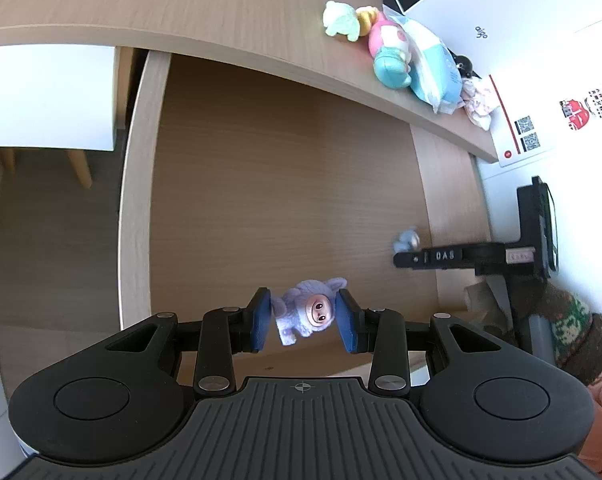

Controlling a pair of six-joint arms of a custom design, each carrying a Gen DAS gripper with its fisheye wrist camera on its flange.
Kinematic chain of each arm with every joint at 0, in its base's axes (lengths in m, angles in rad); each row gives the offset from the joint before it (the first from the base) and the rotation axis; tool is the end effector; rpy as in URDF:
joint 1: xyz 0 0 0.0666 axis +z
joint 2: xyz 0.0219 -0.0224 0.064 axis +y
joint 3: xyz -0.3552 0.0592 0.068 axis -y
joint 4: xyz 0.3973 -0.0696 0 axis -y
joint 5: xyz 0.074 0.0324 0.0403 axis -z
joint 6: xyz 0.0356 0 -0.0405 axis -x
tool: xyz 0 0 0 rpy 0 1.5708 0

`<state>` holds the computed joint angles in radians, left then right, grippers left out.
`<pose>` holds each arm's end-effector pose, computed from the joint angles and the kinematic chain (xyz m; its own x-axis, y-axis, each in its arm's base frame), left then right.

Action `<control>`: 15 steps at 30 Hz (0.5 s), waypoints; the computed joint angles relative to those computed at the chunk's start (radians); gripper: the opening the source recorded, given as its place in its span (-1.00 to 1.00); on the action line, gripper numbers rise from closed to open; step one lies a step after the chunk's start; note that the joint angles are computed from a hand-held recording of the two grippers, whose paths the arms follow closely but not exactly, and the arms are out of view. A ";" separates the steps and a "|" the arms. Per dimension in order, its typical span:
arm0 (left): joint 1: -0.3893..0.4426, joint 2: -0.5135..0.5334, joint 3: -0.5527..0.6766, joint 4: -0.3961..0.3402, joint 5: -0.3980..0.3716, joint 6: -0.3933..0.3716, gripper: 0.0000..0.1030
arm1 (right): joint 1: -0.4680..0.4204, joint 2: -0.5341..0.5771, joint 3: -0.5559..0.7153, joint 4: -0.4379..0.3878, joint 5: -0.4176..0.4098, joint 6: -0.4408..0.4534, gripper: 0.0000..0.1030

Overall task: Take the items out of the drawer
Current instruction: 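Grasp the lilac bunny with the left tool while the right tool reaches the grey bunny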

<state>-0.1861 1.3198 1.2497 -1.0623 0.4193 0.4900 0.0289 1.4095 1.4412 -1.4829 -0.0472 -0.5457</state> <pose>0.4305 -0.0962 0.3672 -0.9446 -0.2596 -0.2011 -0.1198 0.8426 -0.5250 0.4417 0.0140 0.3959 -0.8662 0.4936 -0.0777 0.4856 0.8682 0.1020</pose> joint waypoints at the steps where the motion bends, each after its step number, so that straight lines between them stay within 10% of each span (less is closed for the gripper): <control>1: -0.001 0.000 0.001 -0.001 0.003 -0.002 -0.24 | 0.005 -0.008 -0.005 0.005 -0.014 0.004 -0.49; 15: -0.015 -0.039 -0.014 0.000 -0.008 0.016 -0.24 | 0.024 -0.049 0.016 0.042 0.056 0.037 -0.11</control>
